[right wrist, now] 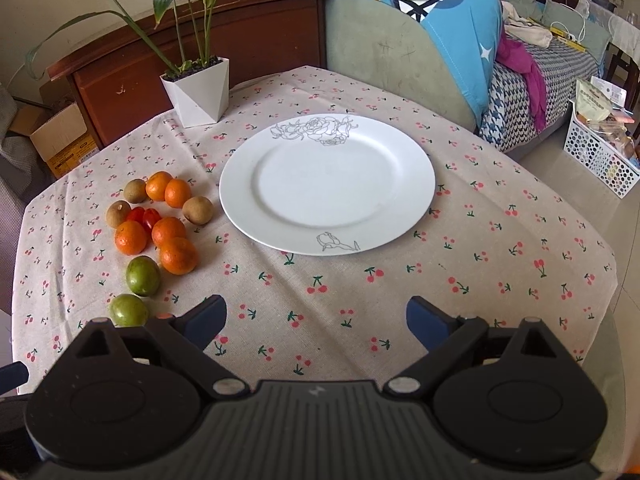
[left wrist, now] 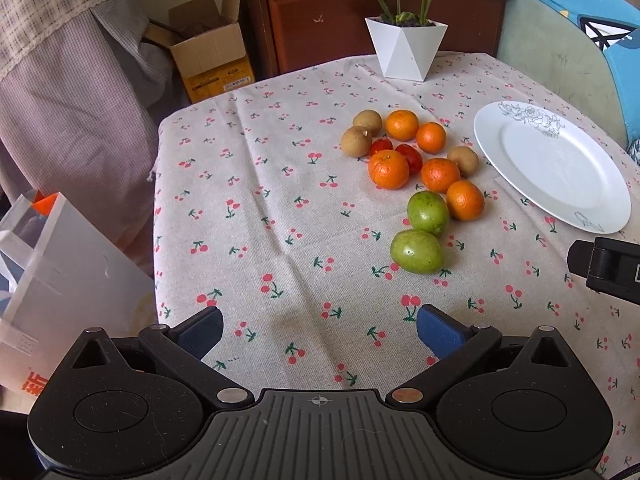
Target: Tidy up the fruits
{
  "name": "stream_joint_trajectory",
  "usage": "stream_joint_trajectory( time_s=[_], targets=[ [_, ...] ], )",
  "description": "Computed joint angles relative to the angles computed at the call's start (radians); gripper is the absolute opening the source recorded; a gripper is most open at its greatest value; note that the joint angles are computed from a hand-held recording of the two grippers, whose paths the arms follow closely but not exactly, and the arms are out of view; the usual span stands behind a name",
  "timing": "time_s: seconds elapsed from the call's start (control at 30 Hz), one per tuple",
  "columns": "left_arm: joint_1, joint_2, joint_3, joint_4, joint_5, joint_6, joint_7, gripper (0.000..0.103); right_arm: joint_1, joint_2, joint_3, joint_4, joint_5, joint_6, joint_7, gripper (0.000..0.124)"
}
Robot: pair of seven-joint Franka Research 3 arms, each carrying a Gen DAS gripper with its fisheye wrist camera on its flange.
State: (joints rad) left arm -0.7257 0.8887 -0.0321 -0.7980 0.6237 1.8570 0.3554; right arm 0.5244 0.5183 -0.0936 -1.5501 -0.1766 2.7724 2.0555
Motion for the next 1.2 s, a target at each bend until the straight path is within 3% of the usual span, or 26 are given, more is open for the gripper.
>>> stream_joint_trajectory(
  time_s=[0.1,0.17,0.37,0.5,0.7,1.2],
  targets=[
    [0.023,-0.059,-0.016,-0.062,-0.013,0.029,0.016,0.103,-0.068,-0.005,0.088,0.009,0.093,0.000,-0.114,0.096],
    [0.038,-0.095,-0.023,-0.099,-0.011,0.047,0.031,0.103,-0.073,-0.003,0.099,0.018,0.124,0.002,-0.153,0.096],
    [0.077,-0.142,-0.043,-0.150,-0.033,0.091,0.015,0.103,-0.059,0.021,0.091,0.059,0.166,-0.040,-0.180,0.096],
    [0.070,-0.120,-0.039,-0.123,-0.024,0.053,0.021,0.103,-0.048,0.039,0.085,0.085,0.169,-0.069,-0.190,0.096],
    [0.075,-0.142,-0.040,-0.172,-0.012,0.077,-0.009,0.103,-0.038,0.059,0.080,0.116,0.163,-0.112,-0.189,0.096],
    [0.081,-0.141,-0.046,-0.179,-0.006,0.096,-0.017,0.103,-0.012,0.066,0.052,0.127,0.094,-0.119,-0.163,0.096]
  ],
)
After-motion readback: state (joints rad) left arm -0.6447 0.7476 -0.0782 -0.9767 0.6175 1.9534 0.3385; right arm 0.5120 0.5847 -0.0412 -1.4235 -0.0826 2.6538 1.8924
